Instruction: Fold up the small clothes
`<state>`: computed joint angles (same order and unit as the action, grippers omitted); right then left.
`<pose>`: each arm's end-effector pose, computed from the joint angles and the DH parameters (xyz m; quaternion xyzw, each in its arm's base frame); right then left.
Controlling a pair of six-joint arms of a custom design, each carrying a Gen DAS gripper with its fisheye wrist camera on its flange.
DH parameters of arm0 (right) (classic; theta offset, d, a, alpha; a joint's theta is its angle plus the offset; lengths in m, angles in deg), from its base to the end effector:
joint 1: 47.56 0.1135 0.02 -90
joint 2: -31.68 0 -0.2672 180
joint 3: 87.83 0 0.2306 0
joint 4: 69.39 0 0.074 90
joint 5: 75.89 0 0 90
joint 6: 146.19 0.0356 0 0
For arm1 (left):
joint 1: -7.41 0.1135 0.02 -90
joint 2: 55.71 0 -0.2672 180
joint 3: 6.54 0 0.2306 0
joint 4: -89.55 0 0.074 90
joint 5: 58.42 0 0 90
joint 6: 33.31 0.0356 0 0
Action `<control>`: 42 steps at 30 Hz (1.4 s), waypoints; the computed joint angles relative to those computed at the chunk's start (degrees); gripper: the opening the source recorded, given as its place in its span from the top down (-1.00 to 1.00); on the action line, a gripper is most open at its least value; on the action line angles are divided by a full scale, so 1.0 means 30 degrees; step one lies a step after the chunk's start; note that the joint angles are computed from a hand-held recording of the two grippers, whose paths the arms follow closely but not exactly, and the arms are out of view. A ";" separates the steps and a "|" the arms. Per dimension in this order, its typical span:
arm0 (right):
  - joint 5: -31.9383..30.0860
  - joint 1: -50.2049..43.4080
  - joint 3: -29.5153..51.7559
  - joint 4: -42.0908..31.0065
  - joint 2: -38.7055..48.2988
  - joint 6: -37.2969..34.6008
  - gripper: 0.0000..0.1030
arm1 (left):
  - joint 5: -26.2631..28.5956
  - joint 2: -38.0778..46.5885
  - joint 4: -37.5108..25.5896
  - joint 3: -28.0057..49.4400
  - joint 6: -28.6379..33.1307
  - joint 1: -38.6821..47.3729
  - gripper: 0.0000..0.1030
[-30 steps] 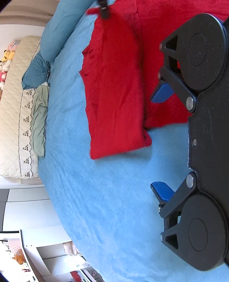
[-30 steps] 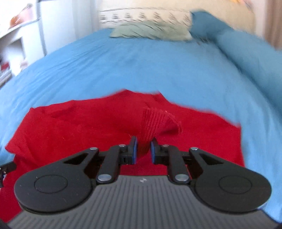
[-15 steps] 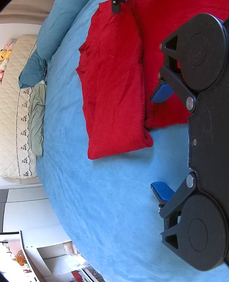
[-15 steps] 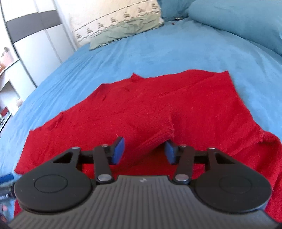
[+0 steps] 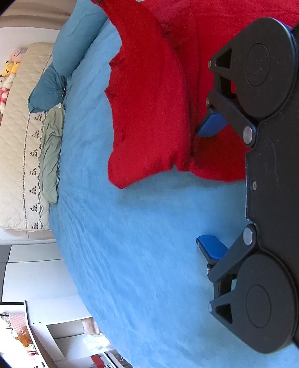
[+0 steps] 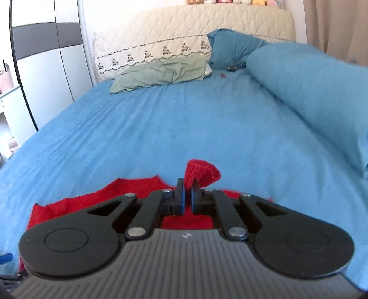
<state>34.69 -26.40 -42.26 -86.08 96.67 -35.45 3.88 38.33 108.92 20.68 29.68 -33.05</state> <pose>0.2015 0.0646 0.2157 0.0777 0.8774 0.0107 0.4733 0.1636 -0.1178 0.0903 0.0197 0.9087 -0.0101 0.4169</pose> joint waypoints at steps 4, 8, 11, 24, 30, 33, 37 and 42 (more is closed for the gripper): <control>-0.0519 -0.0896 -0.0704 0.0177 -0.0827 -0.0195 0.61 | -0.0246 0.0521 -0.0207 0.0602 -0.0316 0.0166 -0.80; -0.1484 -0.2245 -0.1358 0.0529 -0.1122 0.0033 0.61 | -0.0492 0.0538 -0.0268 0.0615 -0.0819 0.0245 -0.72; -0.2884 -0.3247 -0.2146 0.1010 -0.1138 0.0055 0.61 | -0.1269 0.0463 -0.0397 0.0186 -0.1926 0.0302 -0.64; -0.4560 -0.5472 -0.8388 0.0985 -0.6314 -0.1007 -0.49 | -0.3969 -0.4891 -0.4781 -0.0954 -0.3660 -0.3957 -0.71; -0.3483 -0.3016 -0.8126 0.0276 -0.8681 -0.1922 -1.00 | -0.0498 -0.3738 -0.2669 0.1743 0.0740 -0.3282 -0.88; -0.2635 -0.0949 -0.7750 0.3000 -0.5064 -0.1532 -1.00 | 0.0919 -0.0853 -0.1881 0.3588 0.1344 -0.2638 -0.88; -0.2845 -0.0705 -0.6989 0.5223 0.0629 -0.1013 -1.00 | 0.2657 0.1896 -0.2371 0.4821 0.0281 -0.1294 -0.81; -0.4778 -0.2621 -0.9600 0.9526 0.1825 -0.1446 -1.00 | 0.3068 0.1935 -0.0502 0.3142 0.0135 -0.1145 -0.81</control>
